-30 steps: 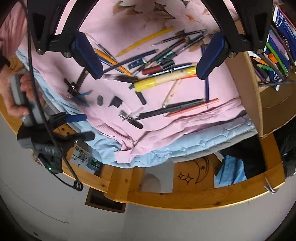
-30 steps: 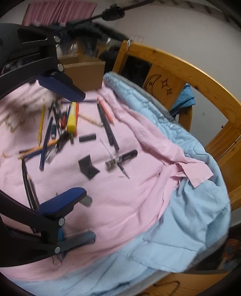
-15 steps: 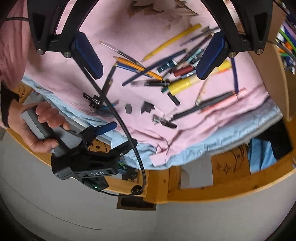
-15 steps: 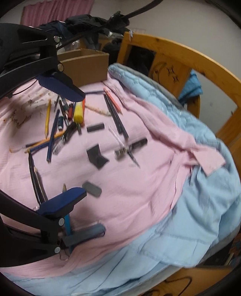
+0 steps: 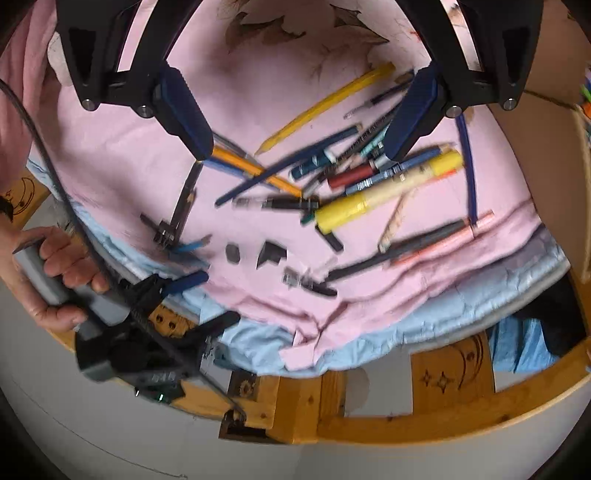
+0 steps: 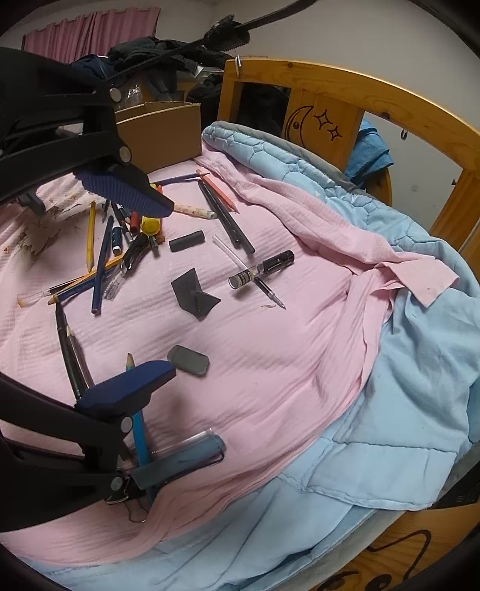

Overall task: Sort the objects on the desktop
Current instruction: 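Move the left tool down toward the yellow highlighter among the pens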

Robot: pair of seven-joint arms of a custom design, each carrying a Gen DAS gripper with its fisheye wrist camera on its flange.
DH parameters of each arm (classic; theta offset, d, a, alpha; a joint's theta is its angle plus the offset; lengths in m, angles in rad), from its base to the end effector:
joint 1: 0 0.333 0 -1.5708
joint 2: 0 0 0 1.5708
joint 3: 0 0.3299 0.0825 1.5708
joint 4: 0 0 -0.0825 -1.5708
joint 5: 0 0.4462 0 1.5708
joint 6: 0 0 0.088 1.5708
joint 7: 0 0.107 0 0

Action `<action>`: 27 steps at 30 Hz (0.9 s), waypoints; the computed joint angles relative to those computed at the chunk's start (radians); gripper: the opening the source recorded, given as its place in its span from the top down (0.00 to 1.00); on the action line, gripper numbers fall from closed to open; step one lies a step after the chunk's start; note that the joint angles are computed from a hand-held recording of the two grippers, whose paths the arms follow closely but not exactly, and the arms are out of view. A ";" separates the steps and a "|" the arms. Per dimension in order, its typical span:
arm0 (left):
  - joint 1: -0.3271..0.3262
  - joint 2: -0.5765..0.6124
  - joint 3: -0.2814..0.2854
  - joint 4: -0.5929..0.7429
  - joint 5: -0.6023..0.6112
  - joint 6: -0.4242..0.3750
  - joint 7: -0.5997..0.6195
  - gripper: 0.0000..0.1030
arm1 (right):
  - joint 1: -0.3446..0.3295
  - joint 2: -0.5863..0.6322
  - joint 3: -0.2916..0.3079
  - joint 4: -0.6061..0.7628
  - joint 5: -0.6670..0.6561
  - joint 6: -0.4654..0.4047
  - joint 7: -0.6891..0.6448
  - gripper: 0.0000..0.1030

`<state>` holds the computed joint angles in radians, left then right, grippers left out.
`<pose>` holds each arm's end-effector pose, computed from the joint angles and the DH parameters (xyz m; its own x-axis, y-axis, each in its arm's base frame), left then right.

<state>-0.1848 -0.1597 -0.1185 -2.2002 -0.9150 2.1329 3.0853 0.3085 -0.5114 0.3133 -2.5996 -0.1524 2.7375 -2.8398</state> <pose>0.5328 -0.2046 0.4589 -0.9764 -0.1762 0.1252 -0.2134 0.6929 -0.6888 0.3831 0.2848 0.4672 -0.6978 -0.3777 -0.6086 -0.4036 0.9093 -0.1016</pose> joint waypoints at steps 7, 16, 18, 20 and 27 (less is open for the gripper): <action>0.001 0.047 -0.002 0.134 -0.084 -0.128 -0.047 0.07 | -0.042 -0.006 0.037 -0.034 -0.028 0.122 0.063 0.21; -0.007 0.148 -0.065 0.151 0.024 -0.011 -0.113 0.11 | -0.067 0.043 0.054 -0.039 0.010 0.265 0.041 0.21; -0.005 0.161 -0.072 0.149 0.034 0.006 -0.117 0.11 | -0.076 0.051 0.059 -0.034 0.014 0.292 0.029 0.21; -0.002 0.174 -0.076 0.159 0.031 0.005 -0.124 0.11 | -0.081 0.051 0.063 -0.024 0.018 0.286 0.012 0.21; 0.008 0.237 -0.093 0.226 0.067 0.014 -0.185 0.11 | -0.034 0.082 0.022 -0.006 0.053 0.237 -0.040 0.21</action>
